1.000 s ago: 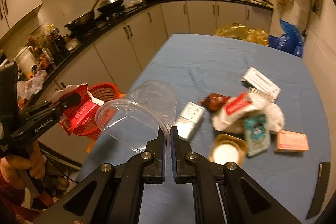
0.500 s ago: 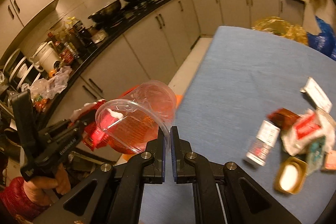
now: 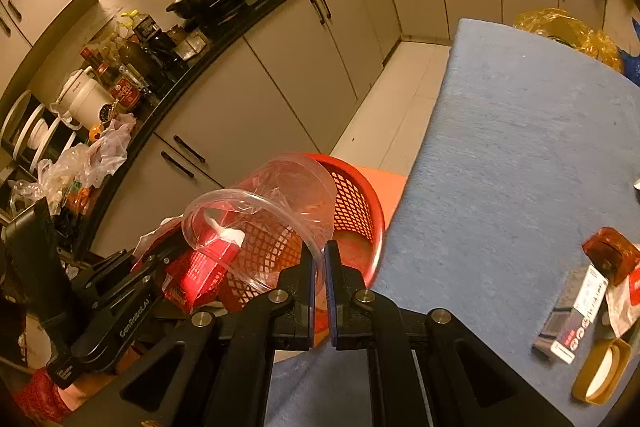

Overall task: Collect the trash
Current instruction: 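Open both tools to drop the cup and carton into the wastebasket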

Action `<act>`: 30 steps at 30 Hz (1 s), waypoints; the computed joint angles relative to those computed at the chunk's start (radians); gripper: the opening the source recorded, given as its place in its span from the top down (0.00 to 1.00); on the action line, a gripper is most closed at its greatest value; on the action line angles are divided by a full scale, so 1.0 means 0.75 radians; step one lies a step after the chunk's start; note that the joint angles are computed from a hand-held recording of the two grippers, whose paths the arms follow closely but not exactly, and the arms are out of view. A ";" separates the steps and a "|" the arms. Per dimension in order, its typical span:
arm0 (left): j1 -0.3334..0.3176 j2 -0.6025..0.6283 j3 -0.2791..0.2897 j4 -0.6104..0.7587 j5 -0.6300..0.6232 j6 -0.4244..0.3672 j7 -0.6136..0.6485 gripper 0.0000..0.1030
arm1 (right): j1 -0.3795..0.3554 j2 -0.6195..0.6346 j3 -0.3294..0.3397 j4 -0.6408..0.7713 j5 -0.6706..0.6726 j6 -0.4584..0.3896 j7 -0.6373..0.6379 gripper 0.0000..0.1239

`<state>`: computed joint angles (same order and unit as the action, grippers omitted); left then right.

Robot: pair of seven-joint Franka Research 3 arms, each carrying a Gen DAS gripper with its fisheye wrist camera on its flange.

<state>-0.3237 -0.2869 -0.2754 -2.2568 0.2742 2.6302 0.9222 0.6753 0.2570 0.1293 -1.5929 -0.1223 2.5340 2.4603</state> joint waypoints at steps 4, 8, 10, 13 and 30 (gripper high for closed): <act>-0.001 0.013 0.008 0.009 -0.014 0.002 0.008 0.95 | -0.003 0.024 -0.002 0.027 0.014 -0.013 -0.010 0.95; 0.004 0.022 0.001 0.020 -0.008 -0.014 0.000 0.82 | 0.000 0.038 -0.013 0.052 0.001 -0.023 -0.006 0.75; 0.009 0.018 0.001 0.018 -0.005 -0.007 -0.018 0.58 | 0.002 0.032 -0.019 0.049 -0.009 -0.013 0.001 0.68; 0.023 0.013 -0.015 0.025 0.042 -0.007 -0.058 0.56 | 0.007 0.006 -0.029 0.032 -0.046 -0.006 0.022 0.68; -0.040 0.045 -0.052 0.106 0.063 -0.038 -0.086 0.46 | -0.100 -0.363 0.070 -0.403 -0.210 0.021 0.294 0.66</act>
<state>-0.3540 -0.2534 -0.3147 -2.1776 0.3217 2.6018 0.8579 0.6006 -0.0150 0.1815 -1.8950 -0.2797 2.5497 2.6805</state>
